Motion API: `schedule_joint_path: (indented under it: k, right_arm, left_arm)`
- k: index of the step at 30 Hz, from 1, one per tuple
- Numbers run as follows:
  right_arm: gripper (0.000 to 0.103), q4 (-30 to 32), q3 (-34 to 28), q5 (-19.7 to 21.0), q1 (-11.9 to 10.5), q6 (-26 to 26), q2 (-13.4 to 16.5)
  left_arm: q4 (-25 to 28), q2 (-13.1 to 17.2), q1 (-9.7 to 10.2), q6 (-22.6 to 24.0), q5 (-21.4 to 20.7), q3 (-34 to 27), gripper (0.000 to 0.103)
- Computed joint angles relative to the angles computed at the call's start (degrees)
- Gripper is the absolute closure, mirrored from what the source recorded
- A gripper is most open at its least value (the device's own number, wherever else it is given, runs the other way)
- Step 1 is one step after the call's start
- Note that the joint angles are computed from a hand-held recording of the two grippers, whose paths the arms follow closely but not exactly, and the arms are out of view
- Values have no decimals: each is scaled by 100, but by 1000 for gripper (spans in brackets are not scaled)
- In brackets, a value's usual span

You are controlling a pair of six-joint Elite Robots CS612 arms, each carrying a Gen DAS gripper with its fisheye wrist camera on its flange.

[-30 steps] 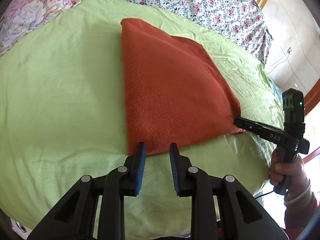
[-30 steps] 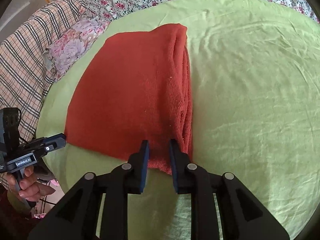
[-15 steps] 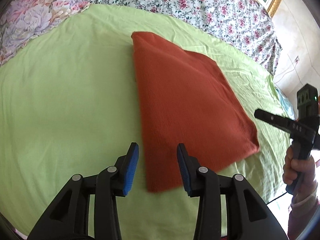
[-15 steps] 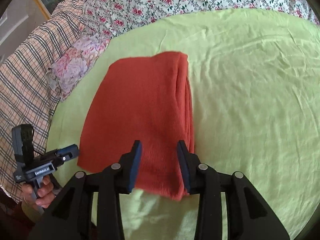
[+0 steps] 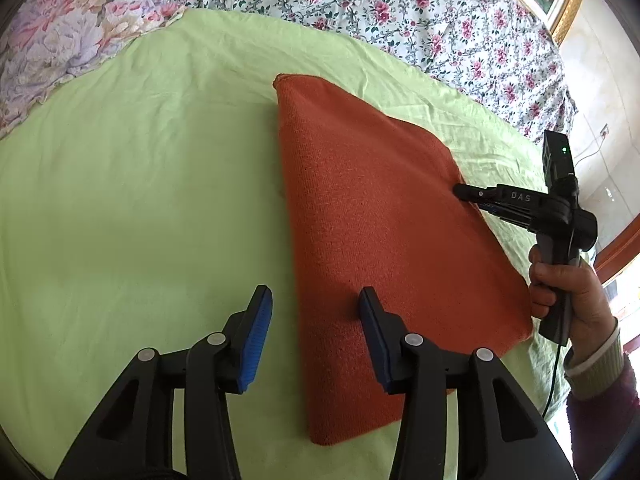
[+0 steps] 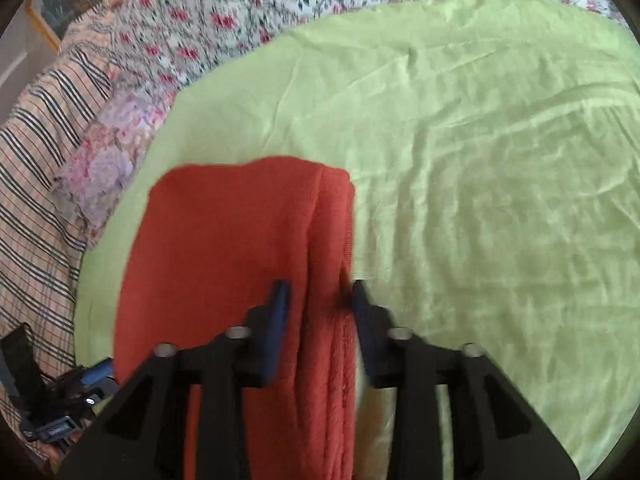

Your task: Fold small clothes

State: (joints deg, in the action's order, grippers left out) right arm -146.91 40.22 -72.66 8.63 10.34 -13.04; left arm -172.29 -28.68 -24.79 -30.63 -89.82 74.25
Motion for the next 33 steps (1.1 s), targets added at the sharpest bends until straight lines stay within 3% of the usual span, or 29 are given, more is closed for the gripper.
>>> schedule_joint_path:
  k: [3, 8, 12, 15, 17, 20, 22, 26, 33]
  right_arm:
    - [82, -90, 43, -370, 48, -51, 2]
    - [75, -50, 102, -411, 33, 41, -53]
    - [73, -508, 737, -471, 54, 63, -430]
    - [72, -815, 1167, -305, 49, 95, -651]
    - [72, -1160, 1835, -148, 63, 94, -1000]
    - [71, -1368, 2185, -29, 70, 76, -1174]
    - [68, -1541, 2658, 75, 114, -72, -1432]
    - [48, -1830, 3216, -29, 174, -313, -1720]
    - [39, -1904, 3734, -224, 243, -469, -1956]
  left_arm:
    - [111, 37, -11, -17, 42, -51, 53]
    - [106, -2, -37, -73, 112, 2, 53]
    - [63, -71, -58, -121, 113, 117, 52]
    - [102, -132, -96, -104, 176, 220, 50]
    - [111, -182, -124, -70, 225, 308, 49]
    - [127, -281, -181, -89, 360, 487, 42]
    - [143, -354, -222, -92, 472, 619, 41]
    - [114, -517, -326, -97, 767, 938, 34]
    - [200, -732, -499, -20, 1135, 1345, 26]
